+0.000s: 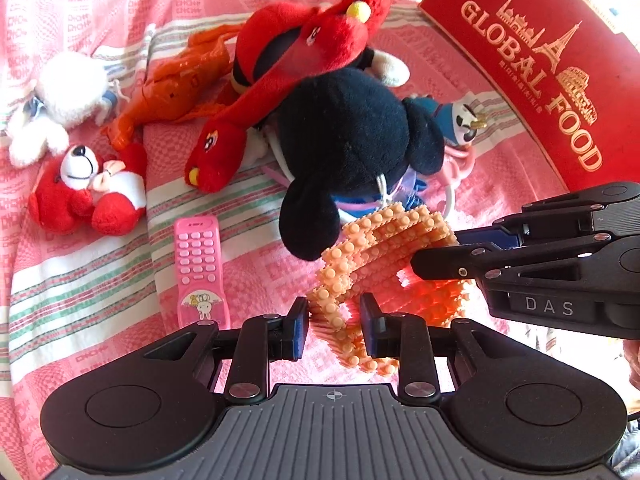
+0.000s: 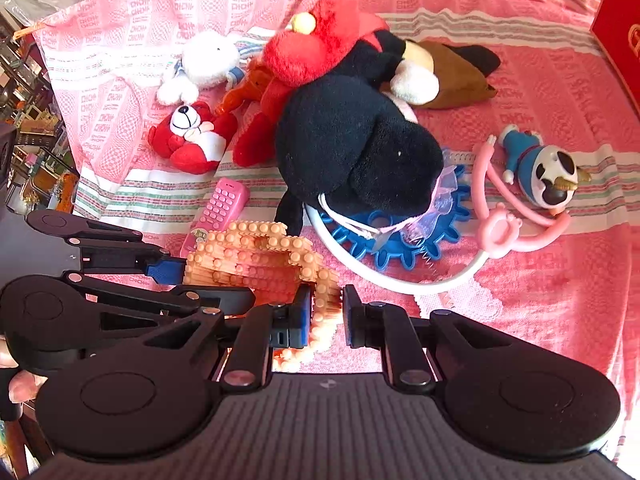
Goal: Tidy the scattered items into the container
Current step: 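Carry the orange basket over the red box with both tools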
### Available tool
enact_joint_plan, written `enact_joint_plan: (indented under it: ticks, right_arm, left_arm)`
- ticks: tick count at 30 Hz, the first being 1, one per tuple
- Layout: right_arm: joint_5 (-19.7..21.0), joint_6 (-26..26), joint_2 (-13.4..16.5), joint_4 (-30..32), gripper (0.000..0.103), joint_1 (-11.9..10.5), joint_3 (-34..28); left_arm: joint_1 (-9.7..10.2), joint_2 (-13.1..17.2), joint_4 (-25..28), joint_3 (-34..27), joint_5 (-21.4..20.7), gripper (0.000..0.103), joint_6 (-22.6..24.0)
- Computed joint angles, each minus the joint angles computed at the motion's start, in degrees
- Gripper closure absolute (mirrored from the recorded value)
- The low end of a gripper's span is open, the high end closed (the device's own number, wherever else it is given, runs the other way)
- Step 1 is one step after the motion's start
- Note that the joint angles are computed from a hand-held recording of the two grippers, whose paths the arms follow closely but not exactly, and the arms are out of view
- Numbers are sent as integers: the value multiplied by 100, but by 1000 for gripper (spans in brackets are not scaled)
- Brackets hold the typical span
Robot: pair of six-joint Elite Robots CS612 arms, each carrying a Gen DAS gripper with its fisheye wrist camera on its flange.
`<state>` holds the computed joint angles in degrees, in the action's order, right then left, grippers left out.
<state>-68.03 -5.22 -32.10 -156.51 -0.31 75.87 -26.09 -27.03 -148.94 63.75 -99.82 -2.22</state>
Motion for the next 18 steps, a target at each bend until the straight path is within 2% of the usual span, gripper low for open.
enact_joint_plan:
  ticks: [6, 10, 18]
  right_arm:
    - [-58, -168, -238, -631, 84, -109, 200]
    - [-106, -177, -430, -1125, 84, -270, 372]
    - [-592, -202, -859, -2201, 84, -682, 771]
  left_arm:
    - [-86, -90, -427, -79, -31, 78, -199]
    - [-213, -89, -726, -282, -20, 78, -189]
    - [-596, 175, -904, -1267, -200, 77, 188]
